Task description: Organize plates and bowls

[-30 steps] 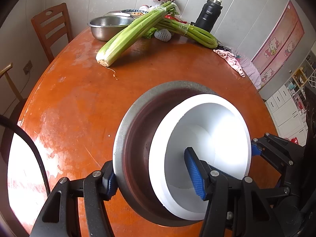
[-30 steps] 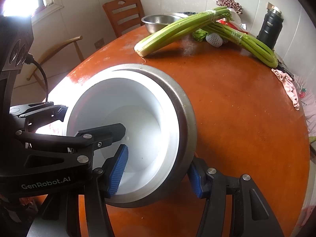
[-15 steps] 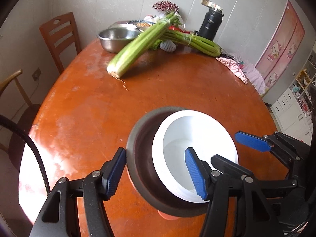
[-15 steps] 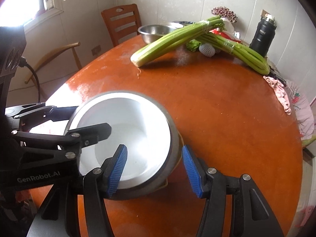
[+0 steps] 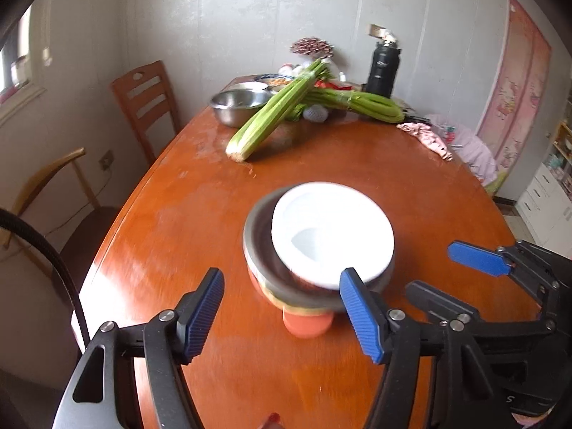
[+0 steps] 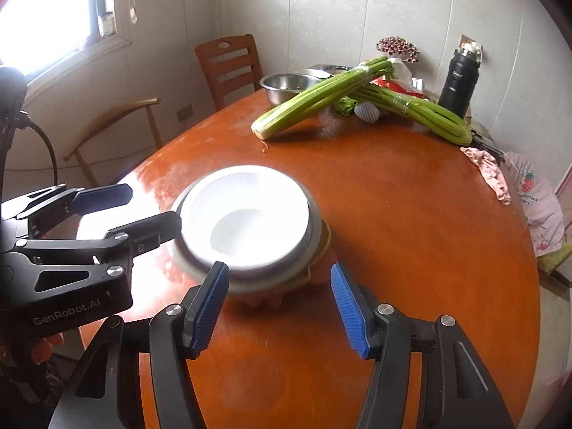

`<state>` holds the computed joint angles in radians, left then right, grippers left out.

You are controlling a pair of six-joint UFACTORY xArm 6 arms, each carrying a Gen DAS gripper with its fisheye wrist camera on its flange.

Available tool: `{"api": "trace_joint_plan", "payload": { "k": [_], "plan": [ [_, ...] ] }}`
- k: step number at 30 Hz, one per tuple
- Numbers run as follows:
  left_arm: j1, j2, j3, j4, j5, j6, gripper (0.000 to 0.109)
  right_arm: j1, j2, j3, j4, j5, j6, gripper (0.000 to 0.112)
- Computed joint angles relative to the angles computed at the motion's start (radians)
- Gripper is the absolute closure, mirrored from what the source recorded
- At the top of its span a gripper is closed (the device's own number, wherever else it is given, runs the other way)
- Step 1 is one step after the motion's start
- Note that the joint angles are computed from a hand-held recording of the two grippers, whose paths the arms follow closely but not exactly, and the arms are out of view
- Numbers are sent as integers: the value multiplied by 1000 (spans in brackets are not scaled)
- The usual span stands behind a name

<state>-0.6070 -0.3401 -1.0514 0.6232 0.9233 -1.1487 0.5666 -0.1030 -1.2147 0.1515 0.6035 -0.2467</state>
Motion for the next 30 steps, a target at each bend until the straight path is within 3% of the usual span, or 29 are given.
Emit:
{"api": "trace_joint_plan", "payload": {
  "k": [13,30],
  "plan": [
    [-174,-42,92,33,68,-187,40,-11,-265,353,-15,-101,11,49],
    [-218,-46,90,56,117,-218,39,-16,-336,428,8,-126,23,47]
  ]
}}
